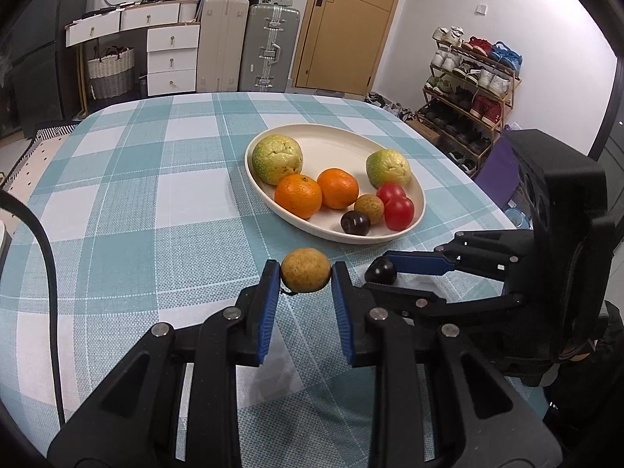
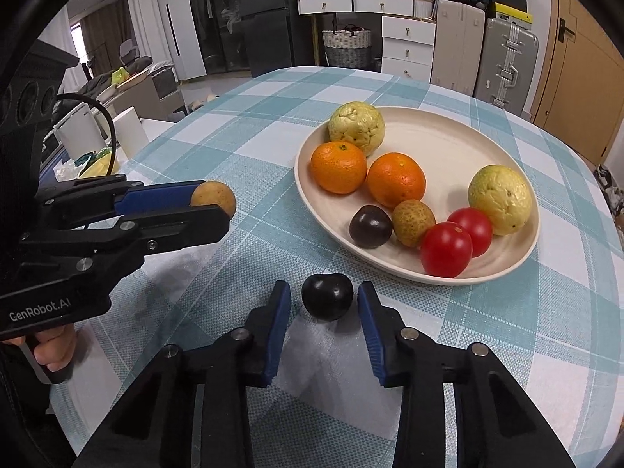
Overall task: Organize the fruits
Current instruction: 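Grasp the brown kiwi with the left tool while the right tool grasps the dark plum, then lift the kiwi and plum and carry them over the cream plate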
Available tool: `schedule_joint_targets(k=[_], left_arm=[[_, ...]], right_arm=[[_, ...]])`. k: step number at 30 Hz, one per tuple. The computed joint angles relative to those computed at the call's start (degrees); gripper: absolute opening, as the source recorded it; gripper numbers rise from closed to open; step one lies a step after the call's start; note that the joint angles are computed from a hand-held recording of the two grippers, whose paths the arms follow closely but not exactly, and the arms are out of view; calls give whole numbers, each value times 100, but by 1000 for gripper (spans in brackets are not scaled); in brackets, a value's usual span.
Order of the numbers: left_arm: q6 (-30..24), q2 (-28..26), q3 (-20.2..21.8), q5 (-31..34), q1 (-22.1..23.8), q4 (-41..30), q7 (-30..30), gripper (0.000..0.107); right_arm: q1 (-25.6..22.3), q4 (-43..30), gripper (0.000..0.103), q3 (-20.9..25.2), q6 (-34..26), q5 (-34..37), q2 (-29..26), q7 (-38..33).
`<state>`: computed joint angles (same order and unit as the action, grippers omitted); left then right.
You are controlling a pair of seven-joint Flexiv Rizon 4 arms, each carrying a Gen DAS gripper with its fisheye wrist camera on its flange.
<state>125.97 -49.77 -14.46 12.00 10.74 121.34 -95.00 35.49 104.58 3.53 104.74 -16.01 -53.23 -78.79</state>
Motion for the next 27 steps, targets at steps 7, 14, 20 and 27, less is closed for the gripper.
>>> schedule_joint_targets(k=[7,14,20,27], left_arm=[[6,-1,18,-16,-23,-9,-7,24],[26,-7,20,-23,-33,-27,-20,24],[25,4,42,-62,-110,-75,-5,24],[-13,66,53,-117,-244,-188,67,24]], right_arm=[[48,65,27,-62,125,53,11,-51],[-1,180,27,-3,325,97,63,-143],[-282,270,27,231,609,65,107,-190],[-344,314,27,153,843,200,199,-175]])
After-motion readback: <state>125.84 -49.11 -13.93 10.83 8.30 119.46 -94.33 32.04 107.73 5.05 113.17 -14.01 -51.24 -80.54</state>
